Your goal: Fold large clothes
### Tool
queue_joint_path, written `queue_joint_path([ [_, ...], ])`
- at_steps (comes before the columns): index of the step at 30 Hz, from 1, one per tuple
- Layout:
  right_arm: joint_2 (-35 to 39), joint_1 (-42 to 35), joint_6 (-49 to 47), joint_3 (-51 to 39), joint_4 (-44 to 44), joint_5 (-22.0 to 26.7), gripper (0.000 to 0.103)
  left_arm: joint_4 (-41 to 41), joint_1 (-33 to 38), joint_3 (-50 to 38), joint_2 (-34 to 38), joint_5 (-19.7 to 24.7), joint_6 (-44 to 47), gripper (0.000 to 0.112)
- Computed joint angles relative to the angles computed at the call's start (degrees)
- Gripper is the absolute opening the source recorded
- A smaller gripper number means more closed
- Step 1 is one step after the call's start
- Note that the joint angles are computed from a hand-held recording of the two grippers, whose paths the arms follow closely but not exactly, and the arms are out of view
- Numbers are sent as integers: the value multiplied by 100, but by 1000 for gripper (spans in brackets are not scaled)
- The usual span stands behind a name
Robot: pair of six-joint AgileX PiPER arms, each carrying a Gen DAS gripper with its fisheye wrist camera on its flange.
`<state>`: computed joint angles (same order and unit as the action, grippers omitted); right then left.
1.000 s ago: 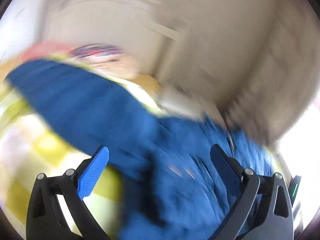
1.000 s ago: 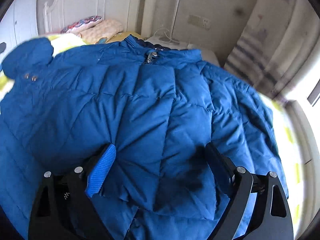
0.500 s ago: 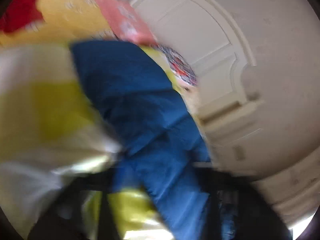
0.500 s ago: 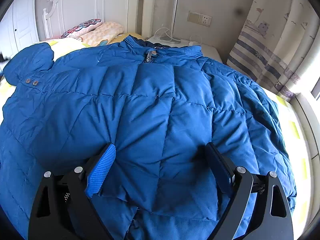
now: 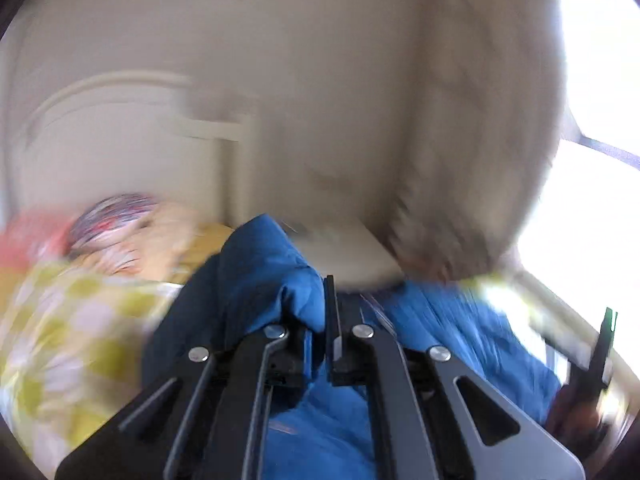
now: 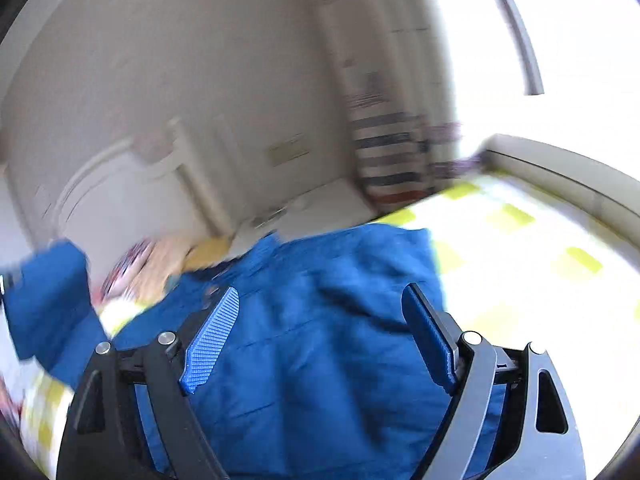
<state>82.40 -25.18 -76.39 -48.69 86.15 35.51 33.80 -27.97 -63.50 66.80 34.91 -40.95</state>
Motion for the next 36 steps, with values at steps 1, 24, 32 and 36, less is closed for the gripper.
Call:
queue_joint_path([
  [1,80,-121,160,-43,-13,85,80,82,-573,-181,573,208,89,9],
  [24,340,-153,863,-242,-727,26,80,1027,-403,2224,-1394,1384,-2688,97],
  [32,350,33,1201,-286,-1070,-213,80,629,735,2655,-464,1000,-1889,101],
  [36,337,197,1387,-328,-1348,-354,80,461,1050,2816,-577,745,-1661,101],
])
